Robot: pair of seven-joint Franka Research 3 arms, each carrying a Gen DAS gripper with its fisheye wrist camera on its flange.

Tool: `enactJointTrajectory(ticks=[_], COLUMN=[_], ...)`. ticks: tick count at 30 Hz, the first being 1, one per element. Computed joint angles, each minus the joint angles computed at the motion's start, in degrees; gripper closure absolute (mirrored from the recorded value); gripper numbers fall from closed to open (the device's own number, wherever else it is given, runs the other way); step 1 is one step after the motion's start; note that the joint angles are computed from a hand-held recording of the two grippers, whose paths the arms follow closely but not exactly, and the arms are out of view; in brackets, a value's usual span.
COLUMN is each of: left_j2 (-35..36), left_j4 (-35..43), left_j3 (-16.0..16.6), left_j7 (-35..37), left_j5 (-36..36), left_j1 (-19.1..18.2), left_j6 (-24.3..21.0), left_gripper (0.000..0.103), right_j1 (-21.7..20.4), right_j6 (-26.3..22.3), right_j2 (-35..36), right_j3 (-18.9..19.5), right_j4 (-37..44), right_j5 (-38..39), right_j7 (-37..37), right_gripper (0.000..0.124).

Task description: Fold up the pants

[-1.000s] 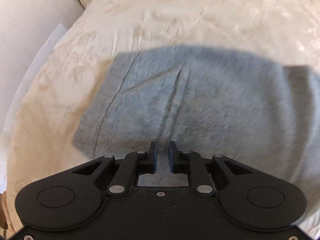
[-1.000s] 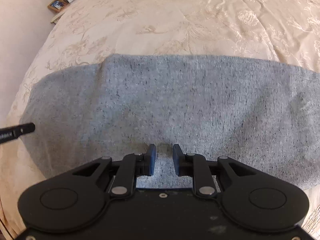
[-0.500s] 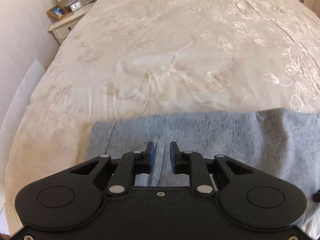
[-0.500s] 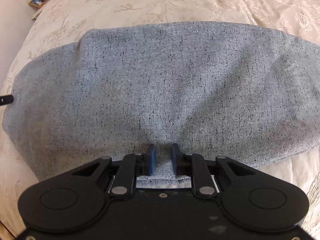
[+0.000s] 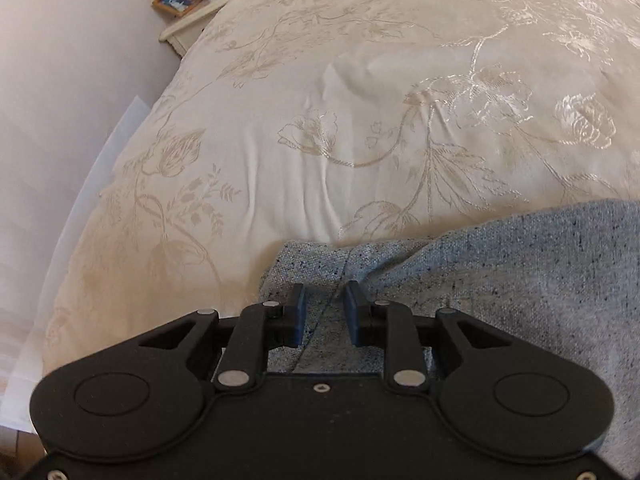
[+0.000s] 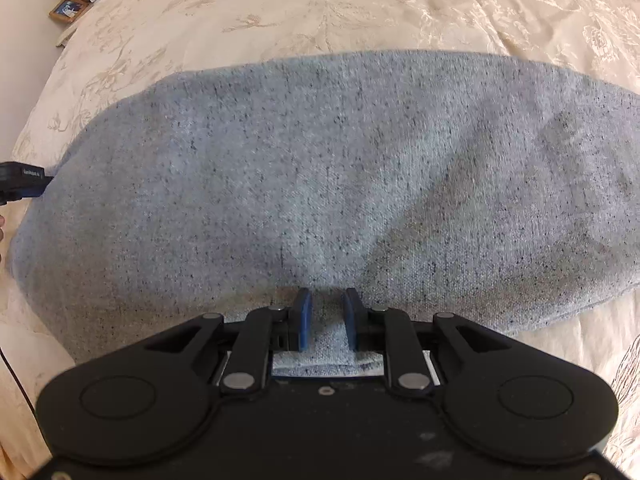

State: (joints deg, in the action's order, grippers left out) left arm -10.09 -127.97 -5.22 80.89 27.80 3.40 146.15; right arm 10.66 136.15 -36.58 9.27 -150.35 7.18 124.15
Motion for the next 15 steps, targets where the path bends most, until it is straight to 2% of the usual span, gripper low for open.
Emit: enactJointTrajectory(ticks=[4,9,15], left_j2=[-1.43,-7.79,-16.54], left_j4=[-0.44,-4.15,-8.17], left_j3=[-0.51,0.30,0.47], left_j7=[-0.69,1.99,5.97], left_j5=[1.60,-2.19,-8.54], left_j1=[-0.05,-1.13,-4.62], left_j6=[0.06,1.18,-4.53], left_gripper=[0.071,0.070,0.070], right_j1=[-0.58,-1.99,-7.31], right_j6=[1.96,2.48,0.19], right_j2=[2.38,2.03,-5.48], right_j3=[0.26,0.17,-1.39], right_j4=[2.27,2.36,-3.60], right_j5=[-1.31,-3.23,-6.90], right_j7=[-0.28,-0.05,0.91], right_gripper=[0.103,0.103,0.103])
